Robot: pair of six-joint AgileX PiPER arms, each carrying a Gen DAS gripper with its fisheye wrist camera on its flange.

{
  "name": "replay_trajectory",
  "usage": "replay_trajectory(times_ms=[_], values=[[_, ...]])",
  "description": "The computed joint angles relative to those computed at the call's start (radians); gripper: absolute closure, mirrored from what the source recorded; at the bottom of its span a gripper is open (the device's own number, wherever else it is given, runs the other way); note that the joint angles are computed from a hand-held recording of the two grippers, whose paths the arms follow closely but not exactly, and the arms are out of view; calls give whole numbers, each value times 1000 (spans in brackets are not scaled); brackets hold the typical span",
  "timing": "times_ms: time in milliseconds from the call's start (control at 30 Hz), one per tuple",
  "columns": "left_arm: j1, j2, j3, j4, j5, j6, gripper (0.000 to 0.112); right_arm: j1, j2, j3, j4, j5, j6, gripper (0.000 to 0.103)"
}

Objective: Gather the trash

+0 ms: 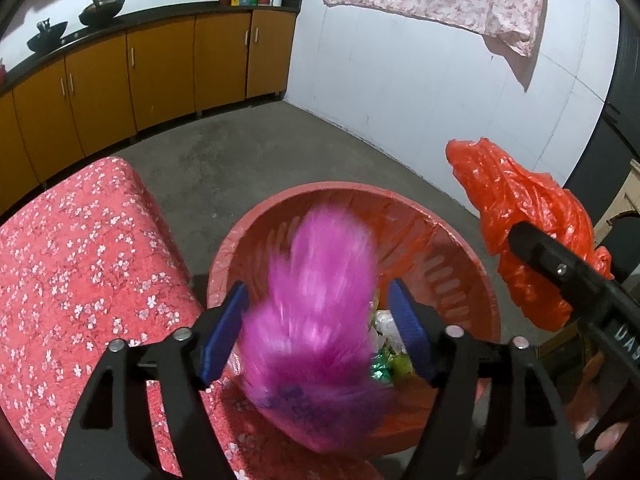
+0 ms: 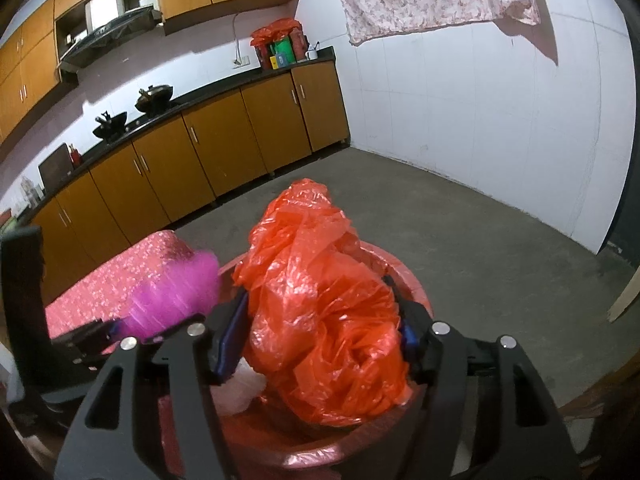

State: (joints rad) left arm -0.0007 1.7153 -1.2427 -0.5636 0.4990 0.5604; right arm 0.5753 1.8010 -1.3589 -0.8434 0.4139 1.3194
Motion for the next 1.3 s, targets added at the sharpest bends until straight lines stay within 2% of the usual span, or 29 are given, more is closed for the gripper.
replay_trajectory(times_ms=[233, 333, 400, 467, 533, 600, 700, 900, 1033, 1133, 1300], values=[[32, 9, -3, 0, 14, -27, 34, -12, -9, 21, -4, -23, 27, 30], [56, -19, 27, 4, 2, -38, 27, 1, -25, 39, -67, -7, 94, 21], [79, -52, 61, -12, -14, -20, 23, 16, -39, 57, -150, 15, 184, 10], [103, -93, 99, -24, -33, -3, 19, 51, -60, 84, -287, 75, 330, 5], [129, -152, 149, -39, -59, 18, 18, 83, -76, 97, -368, 145, 401, 5], [154, -218, 204, -61, -94, 41, 14, 121, -89, 100, -395, 222, 398, 5], [200, -344, 292, -56, -144, 44, 11, 182, -139, 140, -450, 282, 427, 5], [292, -650, 467, 42, -207, 17, 11, 356, -213, 174, -513, 453, 411, 5], [413, -820, 536, 6, -156, 89, 11, 466, -244, 170, -500, 533, 373, 5], [546, -895, 560, -100, -62, 202, 11, 545, -263, 175, -502, 582, 370, 5], [757, -962, 583, -212, 100, 337, 11, 647, -305, 212, -490, 615, 399, 4]])
